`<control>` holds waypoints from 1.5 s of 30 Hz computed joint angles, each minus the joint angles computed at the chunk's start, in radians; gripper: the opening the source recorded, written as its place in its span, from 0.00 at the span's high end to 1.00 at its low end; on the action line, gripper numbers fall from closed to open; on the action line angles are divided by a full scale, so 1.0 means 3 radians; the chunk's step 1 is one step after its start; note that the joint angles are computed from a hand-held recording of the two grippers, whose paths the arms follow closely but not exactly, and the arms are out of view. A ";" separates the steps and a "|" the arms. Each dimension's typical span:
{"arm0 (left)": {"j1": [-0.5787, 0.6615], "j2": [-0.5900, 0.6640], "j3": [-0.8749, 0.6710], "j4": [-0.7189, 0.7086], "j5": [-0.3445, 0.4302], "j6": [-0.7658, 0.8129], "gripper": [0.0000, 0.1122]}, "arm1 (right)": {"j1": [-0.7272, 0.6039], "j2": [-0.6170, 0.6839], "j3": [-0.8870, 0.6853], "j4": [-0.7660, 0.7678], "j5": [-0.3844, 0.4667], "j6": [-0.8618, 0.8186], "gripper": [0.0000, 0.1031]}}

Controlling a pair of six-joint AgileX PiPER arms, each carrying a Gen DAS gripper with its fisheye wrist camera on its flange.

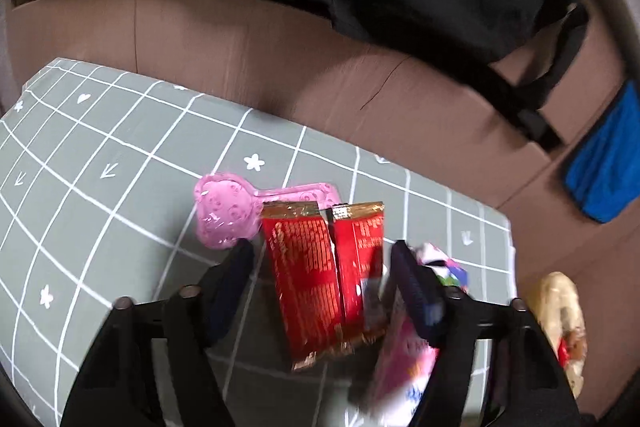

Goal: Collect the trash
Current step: 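Grasp the red snack wrappers with the left tool, then carry red wrappers in left tool while right tool carries the lid over the bin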

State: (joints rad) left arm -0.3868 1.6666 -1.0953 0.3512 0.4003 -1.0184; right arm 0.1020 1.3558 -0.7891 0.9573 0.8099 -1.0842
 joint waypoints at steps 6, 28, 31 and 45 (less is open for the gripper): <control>-0.0093 -0.0073 0.0098 0.0100 0.0010 0.0007 0.90 | 0.0012 -0.0023 0.0078 0.0090 0.0136 -0.0158 0.53; -0.1685 -0.2532 0.1796 0.1160 0.1252 -0.1642 0.93 | 0.0598 0.0333 -0.0094 -0.0169 -0.0322 0.0272 0.27; -0.1762 -0.2616 0.1870 0.1207 0.1261 -0.1790 0.93 | 0.0630 0.0387 -0.0157 -0.0183 -0.0232 0.0349 0.15; -0.2455 -0.2566 0.1670 0.1661 0.1745 -0.2435 0.93 | 0.0925 -0.0096 -0.0064 -0.0644 -0.0494 0.0706 0.87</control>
State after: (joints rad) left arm -1.1233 0.8969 -0.5942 0.8495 0.9238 -1.7489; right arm 0.3795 1.3272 -0.8083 0.7640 0.6617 -0.8723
